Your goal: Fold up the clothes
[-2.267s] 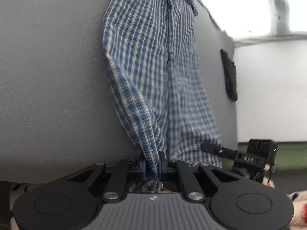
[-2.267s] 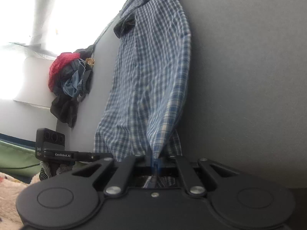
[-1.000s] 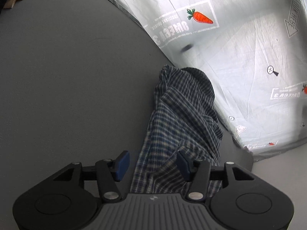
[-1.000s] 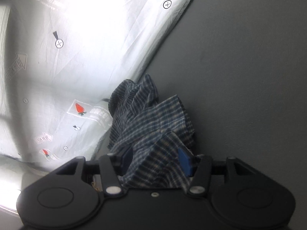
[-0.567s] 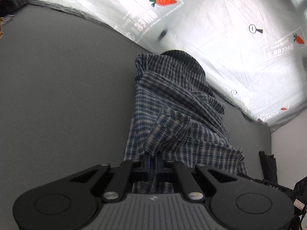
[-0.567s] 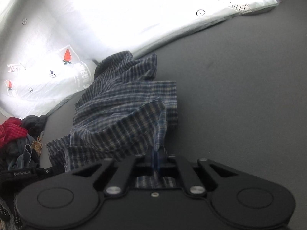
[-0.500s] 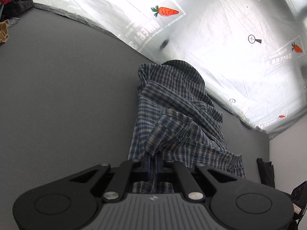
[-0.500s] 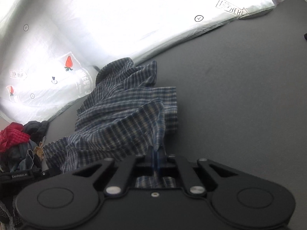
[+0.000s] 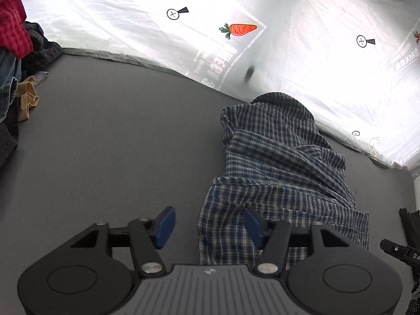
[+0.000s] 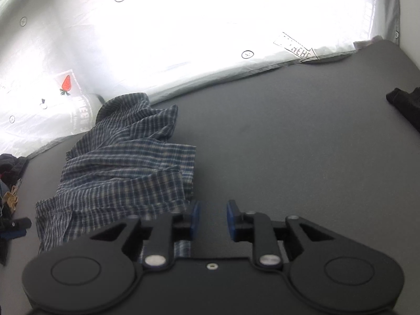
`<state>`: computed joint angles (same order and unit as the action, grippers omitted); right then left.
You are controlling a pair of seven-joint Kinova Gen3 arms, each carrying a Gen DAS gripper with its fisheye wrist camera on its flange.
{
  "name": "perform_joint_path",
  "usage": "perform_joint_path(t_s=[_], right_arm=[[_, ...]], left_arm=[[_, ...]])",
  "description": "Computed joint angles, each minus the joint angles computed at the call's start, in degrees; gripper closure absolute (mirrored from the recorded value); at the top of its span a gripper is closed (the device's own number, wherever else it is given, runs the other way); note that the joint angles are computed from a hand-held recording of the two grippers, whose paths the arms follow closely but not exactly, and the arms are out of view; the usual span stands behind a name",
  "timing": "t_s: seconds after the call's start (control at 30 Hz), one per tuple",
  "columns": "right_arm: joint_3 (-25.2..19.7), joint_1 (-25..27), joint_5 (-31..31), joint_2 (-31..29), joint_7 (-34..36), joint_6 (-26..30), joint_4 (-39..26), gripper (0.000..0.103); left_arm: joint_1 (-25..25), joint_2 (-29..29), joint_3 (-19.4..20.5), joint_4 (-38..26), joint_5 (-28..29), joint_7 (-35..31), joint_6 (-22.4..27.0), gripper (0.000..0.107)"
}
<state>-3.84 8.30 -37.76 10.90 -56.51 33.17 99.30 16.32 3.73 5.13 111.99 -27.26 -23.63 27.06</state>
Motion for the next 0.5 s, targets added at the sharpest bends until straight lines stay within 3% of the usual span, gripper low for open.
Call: perform_joint_path(t_s=[0.1, 0.2, 0.27, 0.4, 0.5], right_arm=[[-2.73, 3.32, -1.43, -2.01, 2.46, 1.96, 2.33, 0.052], [-3.98, 2.02, 4.26, -6.41, 4.12, 0.17, 6.95, 0.040], [-4.58, -0.56, 8.92, -10.27, 8.70, -3.99, 12.07, 0.028], [-12.11, 0.92, 18.24, -17.92, 17.51, -13.31, 22.51, 0.020], [-9.59, -5.63, 23.79, -22.15, 20.33, -20.30, 29.42, 0.018]], left_arm=[[-0.81, -2.08, 1.07, 1.65, 5.58, -4.38, 0.85, 0.038], [-0.75, -3.38, 2.75, 3.03, 10.25, -7.35, 3.78, 0.038], [1.05, -4.93, 1.82, 5.02, 14.91, -9.35, 4.11, 0.037], [-0.45, -7.60, 4.33, 8.67, 24.09, -13.66, 2.40, 0.032], [3.30, -9.52, 0.59, 11.21, 30.71, -18.12, -0.21, 0.031]])
